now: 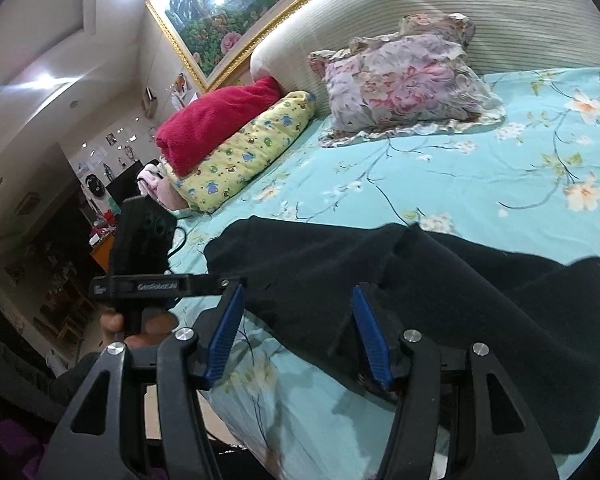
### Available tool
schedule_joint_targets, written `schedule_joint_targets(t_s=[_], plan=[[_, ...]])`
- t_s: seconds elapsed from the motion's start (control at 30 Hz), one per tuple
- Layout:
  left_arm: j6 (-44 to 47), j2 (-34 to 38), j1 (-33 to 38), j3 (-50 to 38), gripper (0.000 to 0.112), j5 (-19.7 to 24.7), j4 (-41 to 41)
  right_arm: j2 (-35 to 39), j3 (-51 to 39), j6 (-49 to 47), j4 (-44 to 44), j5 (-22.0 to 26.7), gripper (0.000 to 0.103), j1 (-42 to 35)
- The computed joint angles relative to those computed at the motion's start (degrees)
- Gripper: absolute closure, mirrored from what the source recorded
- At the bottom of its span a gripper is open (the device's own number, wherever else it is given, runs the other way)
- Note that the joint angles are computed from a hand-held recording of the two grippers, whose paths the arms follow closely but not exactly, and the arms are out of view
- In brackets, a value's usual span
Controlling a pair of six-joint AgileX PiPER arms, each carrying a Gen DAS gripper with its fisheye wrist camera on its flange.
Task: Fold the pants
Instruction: 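Lift the waistband end with the right gripper and fold it toward the left gripper, then grasp the folded edge of the black pants with the left gripper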
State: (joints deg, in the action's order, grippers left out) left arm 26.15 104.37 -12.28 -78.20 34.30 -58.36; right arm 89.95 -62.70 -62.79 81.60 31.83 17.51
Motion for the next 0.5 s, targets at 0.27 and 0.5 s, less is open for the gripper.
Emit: schedule_joint_targets(t_s=[0.27,0.5], plan=[[3.0,-8.4,4.7,12.1,0.089,-2.4,-5.4,5.2,-8.0,7.3,-6.2,-0.6,0.045,4.3],[4.0,-11.9,9.4,18.2,0.089,-2.7,-8.1,11.3,-17.1,15.9,-14.6,0.7,0.045,7.4]])
